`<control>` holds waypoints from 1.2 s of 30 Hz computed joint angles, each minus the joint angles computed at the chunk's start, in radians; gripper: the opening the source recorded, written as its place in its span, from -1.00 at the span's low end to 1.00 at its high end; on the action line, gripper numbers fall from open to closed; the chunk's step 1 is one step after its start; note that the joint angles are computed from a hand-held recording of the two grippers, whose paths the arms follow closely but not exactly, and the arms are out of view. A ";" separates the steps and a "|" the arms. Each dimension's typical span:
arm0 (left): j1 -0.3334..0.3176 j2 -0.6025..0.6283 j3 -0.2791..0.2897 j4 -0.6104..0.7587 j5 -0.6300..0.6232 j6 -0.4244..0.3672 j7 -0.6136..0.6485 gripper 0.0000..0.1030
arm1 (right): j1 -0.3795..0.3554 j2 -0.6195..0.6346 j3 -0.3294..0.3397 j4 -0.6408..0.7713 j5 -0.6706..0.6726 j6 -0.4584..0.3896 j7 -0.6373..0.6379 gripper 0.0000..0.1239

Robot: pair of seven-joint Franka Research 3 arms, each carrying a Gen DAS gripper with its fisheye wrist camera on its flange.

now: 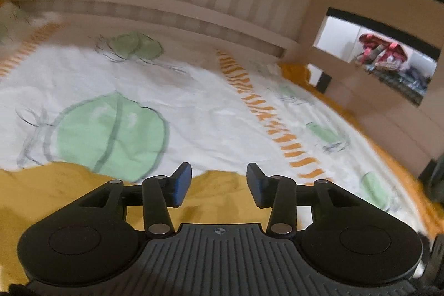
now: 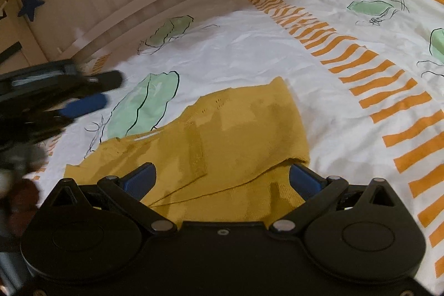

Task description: Fold small clothes

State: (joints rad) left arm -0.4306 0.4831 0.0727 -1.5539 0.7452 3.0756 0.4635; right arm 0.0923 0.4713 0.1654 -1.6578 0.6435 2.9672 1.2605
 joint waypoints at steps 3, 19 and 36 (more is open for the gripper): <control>-0.064 -0.078 0.082 -0.087 0.115 -0.084 -0.086 -0.17 | -0.009 0.007 0.018 -0.001 0.005 0.018 -0.033 0.64; 0.211 -0.309 -0.084 -0.378 0.000 -0.271 -0.025 -0.17 | -0.009 0.080 0.073 0.085 0.033 -0.008 -0.268 0.22; 0.322 -0.320 -0.131 -0.409 0.010 -0.235 -0.131 -0.17 | 0.097 0.227 -0.057 0.314 -0.215 -0.184 0.021 -0.74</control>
State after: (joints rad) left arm -0.1088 0.1631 -0.0580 -1.9630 0.7551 2.8409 0.3326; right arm 0.1893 0.6978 0.1086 -1.3437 0.4290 2.7829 1.2813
